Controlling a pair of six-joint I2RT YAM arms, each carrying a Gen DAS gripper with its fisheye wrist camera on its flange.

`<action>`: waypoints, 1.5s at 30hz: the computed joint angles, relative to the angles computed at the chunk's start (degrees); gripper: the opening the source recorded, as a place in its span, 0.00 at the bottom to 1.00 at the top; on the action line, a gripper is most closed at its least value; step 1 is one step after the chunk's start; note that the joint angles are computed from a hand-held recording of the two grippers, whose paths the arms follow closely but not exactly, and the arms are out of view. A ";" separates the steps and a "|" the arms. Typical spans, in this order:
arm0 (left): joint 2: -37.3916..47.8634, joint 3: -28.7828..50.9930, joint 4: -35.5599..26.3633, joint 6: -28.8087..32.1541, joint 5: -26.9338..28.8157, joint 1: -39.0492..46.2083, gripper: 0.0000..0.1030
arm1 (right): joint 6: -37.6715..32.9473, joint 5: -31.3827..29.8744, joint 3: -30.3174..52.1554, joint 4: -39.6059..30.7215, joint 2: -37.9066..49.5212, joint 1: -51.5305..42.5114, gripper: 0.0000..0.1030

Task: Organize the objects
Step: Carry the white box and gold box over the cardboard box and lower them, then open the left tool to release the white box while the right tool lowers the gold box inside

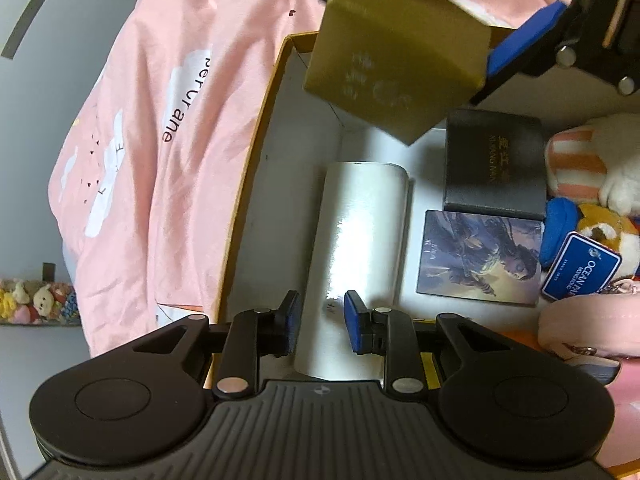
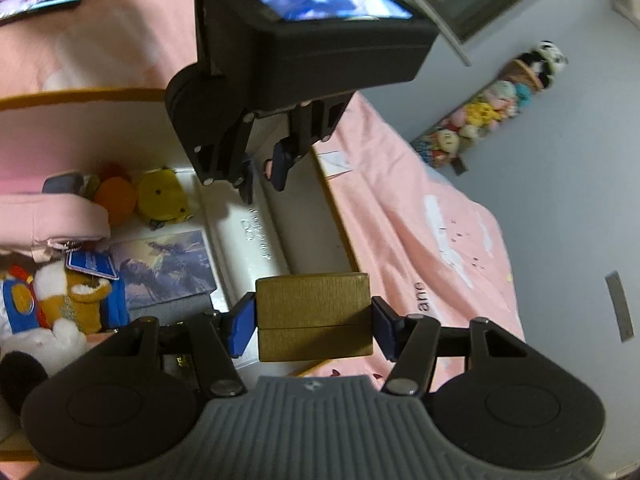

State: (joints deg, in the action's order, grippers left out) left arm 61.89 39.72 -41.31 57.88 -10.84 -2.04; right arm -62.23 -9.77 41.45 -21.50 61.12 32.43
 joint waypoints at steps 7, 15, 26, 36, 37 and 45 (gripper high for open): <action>-1.65 -0.16 -2.07 -2.08 6.08 4.53 0.31 | -5.03 4.19 11.59 -10.35 10.41 2.63 0.60; -3.14 -0.20 -3.28 -3.27 11.13 6.70 0.31 | -3.94 11.39 21.79 -18.77 20.81 5.52 0.59; 2.24 2.21 -0.27 -2.53 14.21 9.40 0.31 | -4.24 19.16 23.15 -17.91 26.44 10.33 0.59; 1.99 1.11 0.58 -2.53 14.41 10.20 0.31 | -6.28 19.83 21.92 -14.76 27.95 9.57 0.60; 1.87 1.10 0.51 -2.68 14.42 10.23 0.31 | -6.16 19.93 21.41 -14.31 27.81 9.50 0.59; -1.47 1.91 -3.51 -3.10 13.38 9.09 0.31 | -5.95 19.14 20.42 -15.73 25.32 9.02 0.60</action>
State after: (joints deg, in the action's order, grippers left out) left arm 60.42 41.62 -44.82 54.77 2.54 7.05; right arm -68.18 9.37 61.86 -37.23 86.44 41.45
